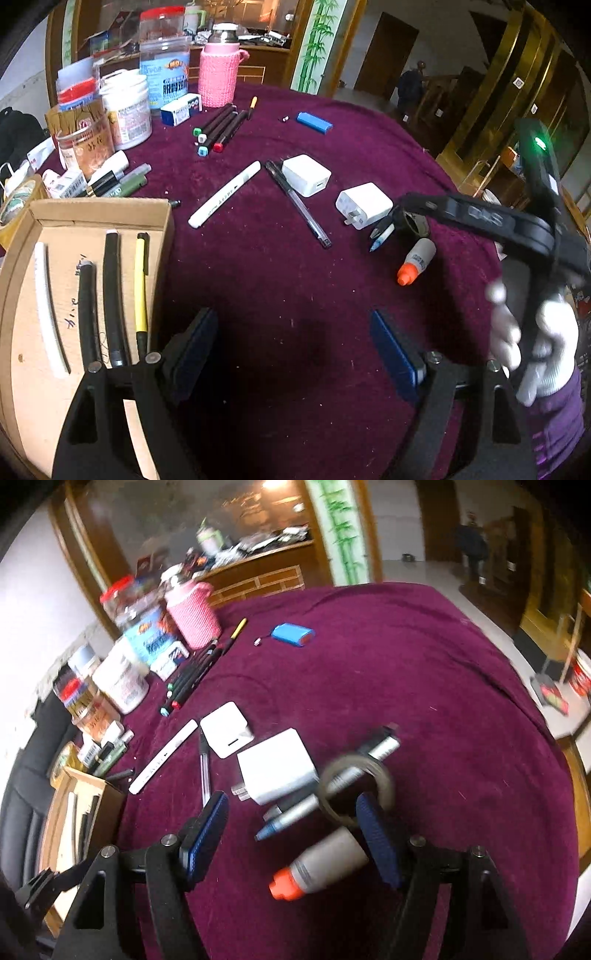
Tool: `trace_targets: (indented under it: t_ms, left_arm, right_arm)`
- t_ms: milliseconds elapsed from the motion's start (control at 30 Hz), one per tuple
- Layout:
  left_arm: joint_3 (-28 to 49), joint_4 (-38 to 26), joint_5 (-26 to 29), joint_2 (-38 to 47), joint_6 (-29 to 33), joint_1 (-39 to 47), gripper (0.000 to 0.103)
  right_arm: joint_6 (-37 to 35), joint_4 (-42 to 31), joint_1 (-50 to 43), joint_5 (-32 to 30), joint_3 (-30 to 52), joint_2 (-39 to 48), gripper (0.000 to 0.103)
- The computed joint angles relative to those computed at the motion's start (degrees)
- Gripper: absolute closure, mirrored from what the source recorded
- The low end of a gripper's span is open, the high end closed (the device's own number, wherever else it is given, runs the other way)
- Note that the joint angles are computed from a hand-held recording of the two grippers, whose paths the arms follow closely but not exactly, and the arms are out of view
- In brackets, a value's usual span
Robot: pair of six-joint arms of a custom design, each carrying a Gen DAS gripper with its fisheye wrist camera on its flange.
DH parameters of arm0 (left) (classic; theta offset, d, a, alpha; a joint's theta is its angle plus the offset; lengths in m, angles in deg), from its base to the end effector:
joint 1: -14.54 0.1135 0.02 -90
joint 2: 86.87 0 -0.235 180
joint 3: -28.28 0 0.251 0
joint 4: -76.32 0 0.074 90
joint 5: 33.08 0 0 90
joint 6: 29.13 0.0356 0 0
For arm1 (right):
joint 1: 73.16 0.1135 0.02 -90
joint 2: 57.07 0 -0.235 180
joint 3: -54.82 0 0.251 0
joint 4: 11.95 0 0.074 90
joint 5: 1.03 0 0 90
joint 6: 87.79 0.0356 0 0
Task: Organize rigid objects
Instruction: 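Grasp the white square charger with the right tool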
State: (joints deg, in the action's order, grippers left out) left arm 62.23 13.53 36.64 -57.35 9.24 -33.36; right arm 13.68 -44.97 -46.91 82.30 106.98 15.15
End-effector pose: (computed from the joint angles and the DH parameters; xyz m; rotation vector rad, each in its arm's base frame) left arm 0.0910 -0.0823 0.1572 -0.2089 2.5053 -0.2530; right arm 0.2221 0.1141 0.1638 -0.3753 2.5099 0.4137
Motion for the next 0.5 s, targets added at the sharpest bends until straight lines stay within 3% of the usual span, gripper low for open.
trace_targets:
  t_ms: [233,367,500]
  left_arm:
    - [0.0,-0.9,5.7,-4.0,9.5,13.7,0.02]
    - [0.9,1.7,9.1,-1.8,14.0,20.1,0.02]
    - [1.7,3.8,8.2,0.5,15.2,20.0,0.02]
  right_arm:
    - [-3.6,1.9,6.5,9.8,9.9,15.4,0.028]
    - [-3.8,2.0,6.2,10.2,13.4,19.2,0.028]
    - [-4.0,2.2,4.6,10.7,15.6,21.8,0.028]
